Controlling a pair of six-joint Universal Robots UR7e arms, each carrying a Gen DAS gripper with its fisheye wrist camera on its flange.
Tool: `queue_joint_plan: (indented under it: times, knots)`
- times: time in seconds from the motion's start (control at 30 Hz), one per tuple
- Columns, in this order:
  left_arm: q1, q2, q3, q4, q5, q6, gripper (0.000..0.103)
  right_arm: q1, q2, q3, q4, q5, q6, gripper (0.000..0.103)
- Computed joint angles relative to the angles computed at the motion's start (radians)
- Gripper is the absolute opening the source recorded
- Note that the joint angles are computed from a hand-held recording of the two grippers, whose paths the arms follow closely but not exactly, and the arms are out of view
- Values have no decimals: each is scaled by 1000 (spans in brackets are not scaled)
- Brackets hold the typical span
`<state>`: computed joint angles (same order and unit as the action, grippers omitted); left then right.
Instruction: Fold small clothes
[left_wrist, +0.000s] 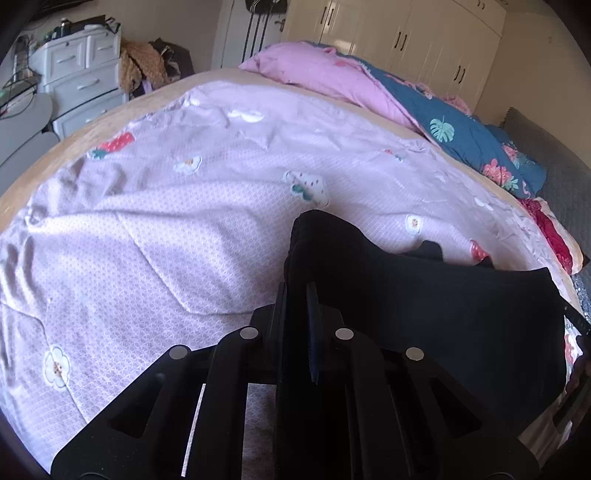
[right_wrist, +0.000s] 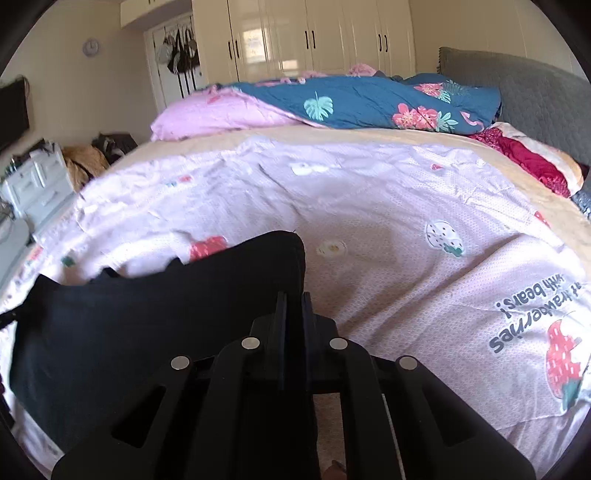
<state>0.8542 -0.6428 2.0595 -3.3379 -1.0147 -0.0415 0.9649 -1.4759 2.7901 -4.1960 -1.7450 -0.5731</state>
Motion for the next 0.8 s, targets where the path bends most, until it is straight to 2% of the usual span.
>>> queue_joint_plan:
  times: [0.1,0.17,0.43,0.53,0.63,0.77,0.8]
  knots:
    - [9,7,-7,22,-5,-15,4,-3,13,-25,66,-64,22,6]
    - [5,10,-5,20,1,-8,4,-21,2,-25,100,-62,40,7]
    - [-6,9,14,19,12,-5,5,6,72,-22,20,-137,38,11]
    - [-13,4,23,14,17,-1,12,21,92,-13,-25,-158,27,22]
    - [-25,2,36,5,27,6,20,44,113,-3,-74,-180,17,45]
    - [-32,-4,47,6,27,6,24,51,116,27,-116,-160,13,58]
    - [-36,-6,53,3,30,7,29,56,119,34,-129,-159,11,59]
